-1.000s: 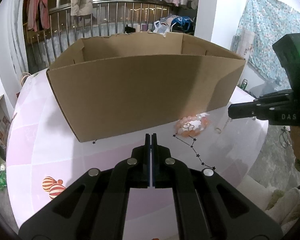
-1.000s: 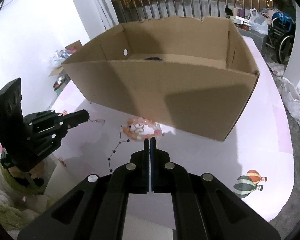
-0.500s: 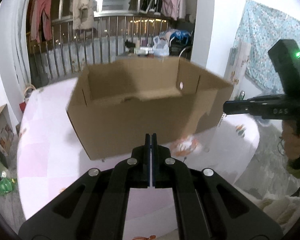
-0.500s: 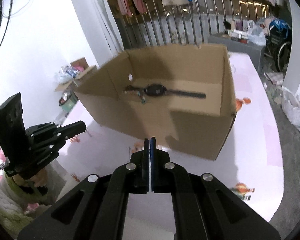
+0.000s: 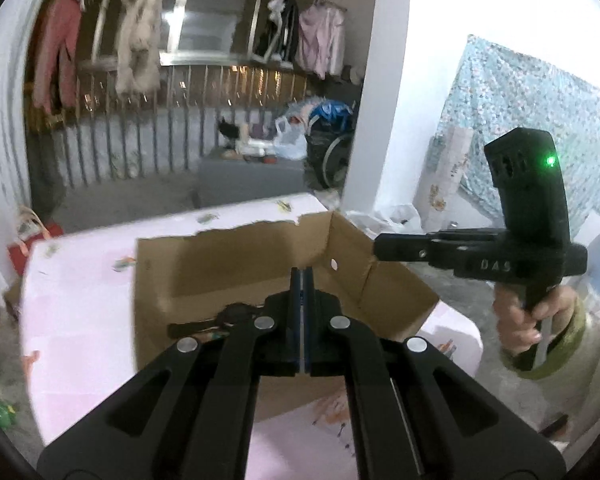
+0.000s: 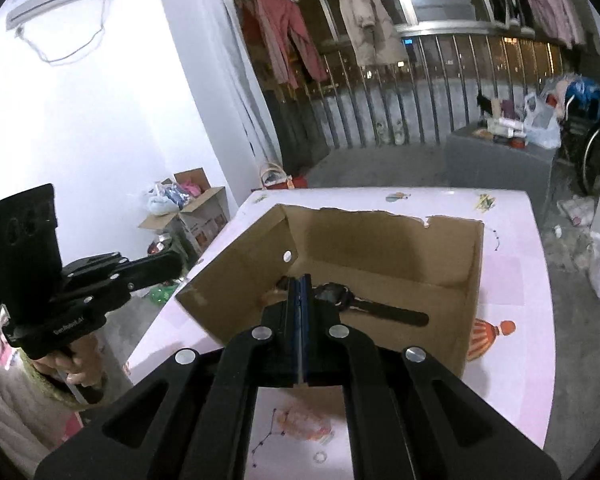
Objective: Organize jewelry
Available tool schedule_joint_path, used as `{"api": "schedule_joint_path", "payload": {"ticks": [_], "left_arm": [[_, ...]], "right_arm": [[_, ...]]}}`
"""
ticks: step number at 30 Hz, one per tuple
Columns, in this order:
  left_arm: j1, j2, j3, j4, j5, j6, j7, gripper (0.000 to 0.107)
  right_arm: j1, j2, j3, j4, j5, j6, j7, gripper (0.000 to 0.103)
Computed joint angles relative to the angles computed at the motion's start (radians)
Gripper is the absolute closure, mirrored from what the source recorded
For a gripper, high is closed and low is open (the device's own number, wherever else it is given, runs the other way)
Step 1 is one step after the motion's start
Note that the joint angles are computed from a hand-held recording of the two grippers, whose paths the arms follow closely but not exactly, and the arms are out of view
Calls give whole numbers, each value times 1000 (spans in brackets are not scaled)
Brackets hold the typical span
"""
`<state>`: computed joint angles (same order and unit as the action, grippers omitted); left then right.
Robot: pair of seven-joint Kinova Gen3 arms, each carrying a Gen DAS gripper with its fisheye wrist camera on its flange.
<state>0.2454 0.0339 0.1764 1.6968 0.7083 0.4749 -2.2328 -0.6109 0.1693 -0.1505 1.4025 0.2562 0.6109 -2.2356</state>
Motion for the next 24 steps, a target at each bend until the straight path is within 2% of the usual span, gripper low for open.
{"api": "schedule_joint_path", "payload": {"ticks": [3,9,12,14,15,21,24], "left_arm": [[4,103,8,-110,-68,73,75,107],[24,261,29,-264,-220,172,226,107],[9,299,49,-292,-239,189,259,100],[3,306,54,-289,-247,181,280,92],[-8,305,63,-280,-240,172,274,91],[-52,248,90,-191,-194,92,236,91],[-87,170,111,-91,-129,21,157,91]], "right_arm": [[51,55,-11,-65,-92,59,94,102],[86,138,2,-159,-193,171,178,100],[84,154,14,-177,-207,195,190,98],[75,152,23,-173,-200,190,186,89],[68,145,28,-162,-190,180,179,84],[23,99,45,-112,-112,139,115,80],[1,43,44,-39,-54,79,61,78]]}}
